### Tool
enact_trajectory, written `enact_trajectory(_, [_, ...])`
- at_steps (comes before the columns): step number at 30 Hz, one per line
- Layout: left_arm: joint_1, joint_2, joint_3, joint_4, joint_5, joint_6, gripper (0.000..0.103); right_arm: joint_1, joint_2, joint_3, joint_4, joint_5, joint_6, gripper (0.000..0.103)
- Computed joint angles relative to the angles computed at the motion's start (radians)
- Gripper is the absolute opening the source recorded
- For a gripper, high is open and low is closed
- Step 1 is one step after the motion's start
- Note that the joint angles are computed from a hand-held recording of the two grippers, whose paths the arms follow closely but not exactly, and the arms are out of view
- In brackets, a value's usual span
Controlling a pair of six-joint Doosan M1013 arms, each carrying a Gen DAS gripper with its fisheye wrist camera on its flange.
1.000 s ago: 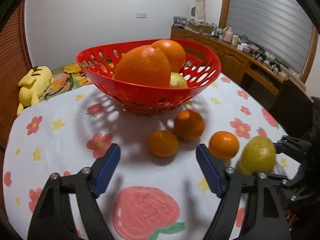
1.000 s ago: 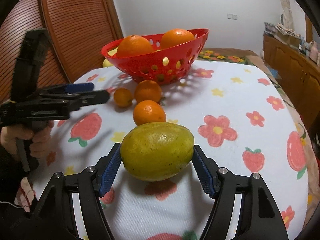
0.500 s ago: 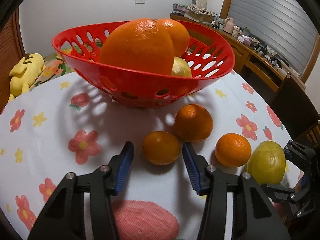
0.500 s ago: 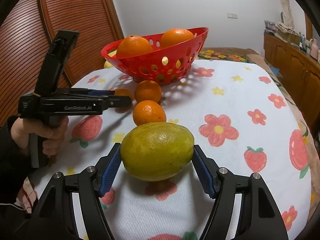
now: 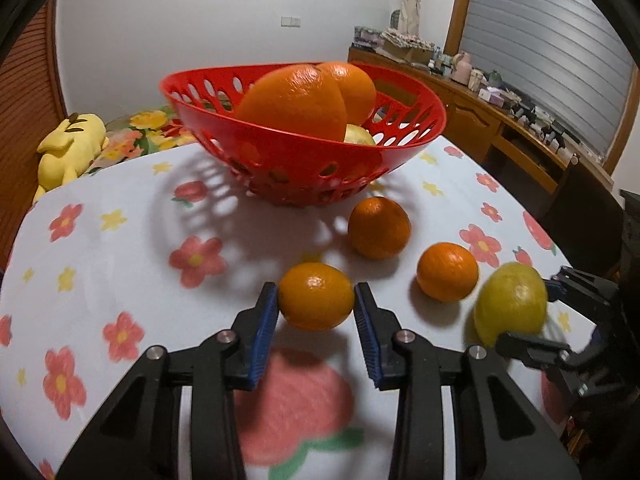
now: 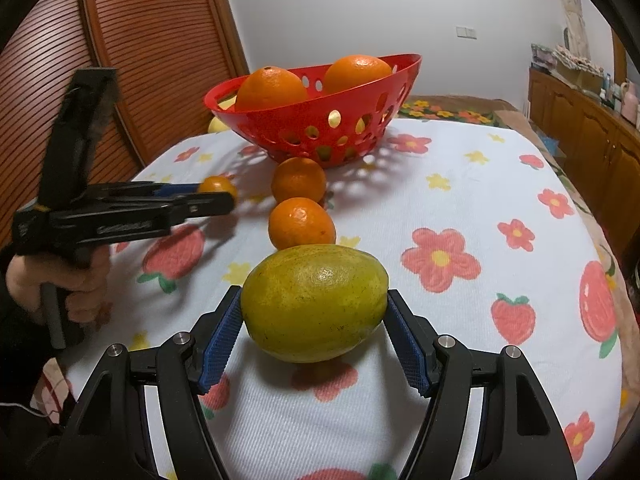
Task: Organize fruits
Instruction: 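Grasp a tangerine with the left tool while the right tool holds the yellow-green fruit, then carry the yellow-green fruit and the tangerine over the red basket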
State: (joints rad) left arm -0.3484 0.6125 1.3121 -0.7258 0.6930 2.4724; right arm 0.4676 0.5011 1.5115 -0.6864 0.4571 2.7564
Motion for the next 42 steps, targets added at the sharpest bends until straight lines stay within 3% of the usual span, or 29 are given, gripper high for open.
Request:
enact_trajectory(9, [0.026, -0.047, 0.071, -0.127, -0.032, 0.117, 0.036, -0.003, 0.002, -0.002, 0.027, -0.001, -0.023, 0.072])
enact_trajectory(23, [0.042, -0.080, 0.094, -0.214, -0.061, 0.183, 0.037, -0.005, 0.000, -0.005, 0.036, 0.002, -0.033, 0.072])
enact_trajectory(31, [0.046, -0.065, 0.035, -0.274, -0.067, 0.232, 0.037, -0.018, -0.016, -0.046, 0.001, 0.019, -0.088, 0.072])
enact_trajectory(42, [0.040, -0.009, -0.081, -0.202, -0.078, 0.155, 0.037, -0.062, 0.005, -0.149, 0.017, 0.018, -0.234, 0.072])
